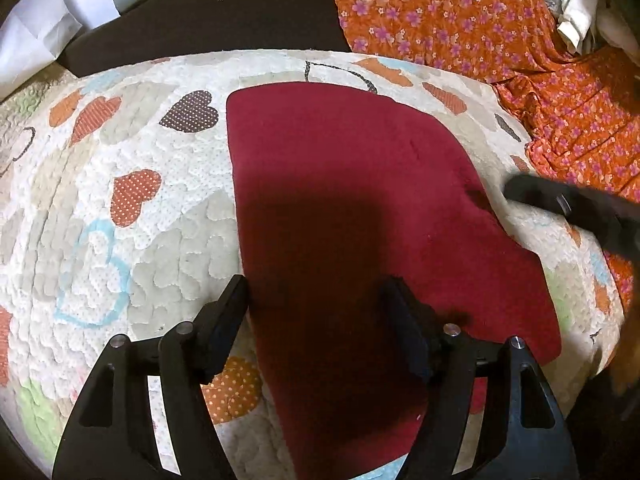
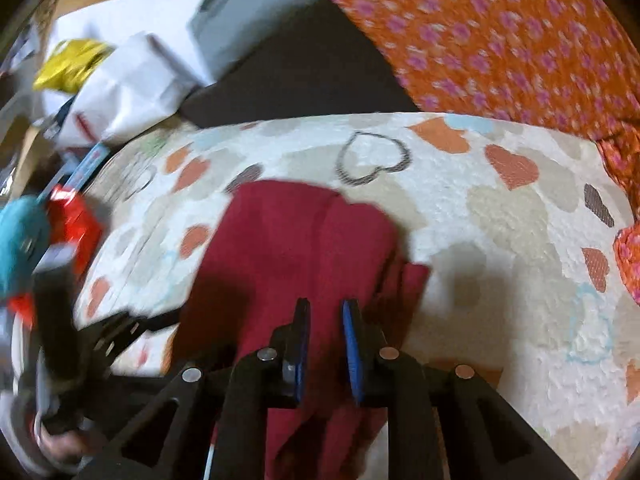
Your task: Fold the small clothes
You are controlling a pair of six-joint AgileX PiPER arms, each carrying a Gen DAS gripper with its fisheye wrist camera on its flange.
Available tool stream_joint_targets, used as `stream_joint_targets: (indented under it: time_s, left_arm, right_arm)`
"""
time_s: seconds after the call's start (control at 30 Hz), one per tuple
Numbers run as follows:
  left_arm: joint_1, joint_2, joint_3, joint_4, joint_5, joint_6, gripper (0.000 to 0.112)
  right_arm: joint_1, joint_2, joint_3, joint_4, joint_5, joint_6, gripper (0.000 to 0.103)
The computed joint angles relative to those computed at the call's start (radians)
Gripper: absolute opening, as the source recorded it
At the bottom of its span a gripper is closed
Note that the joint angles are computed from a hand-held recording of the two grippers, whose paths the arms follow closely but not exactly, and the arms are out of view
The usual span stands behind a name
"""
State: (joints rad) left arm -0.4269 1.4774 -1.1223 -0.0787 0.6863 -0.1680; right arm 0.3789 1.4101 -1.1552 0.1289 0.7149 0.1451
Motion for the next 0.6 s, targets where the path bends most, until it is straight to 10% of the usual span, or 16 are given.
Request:
stream_joint_targets:
  time_s: [0.6]
  left_arm:
    - [-0.168,-0.061,0.032,0.494,0.025,-0.418,0.071]
  right_arm:
    - [0.119,-0.075,0.129,-0.232,-0.125,0.283,0.023]
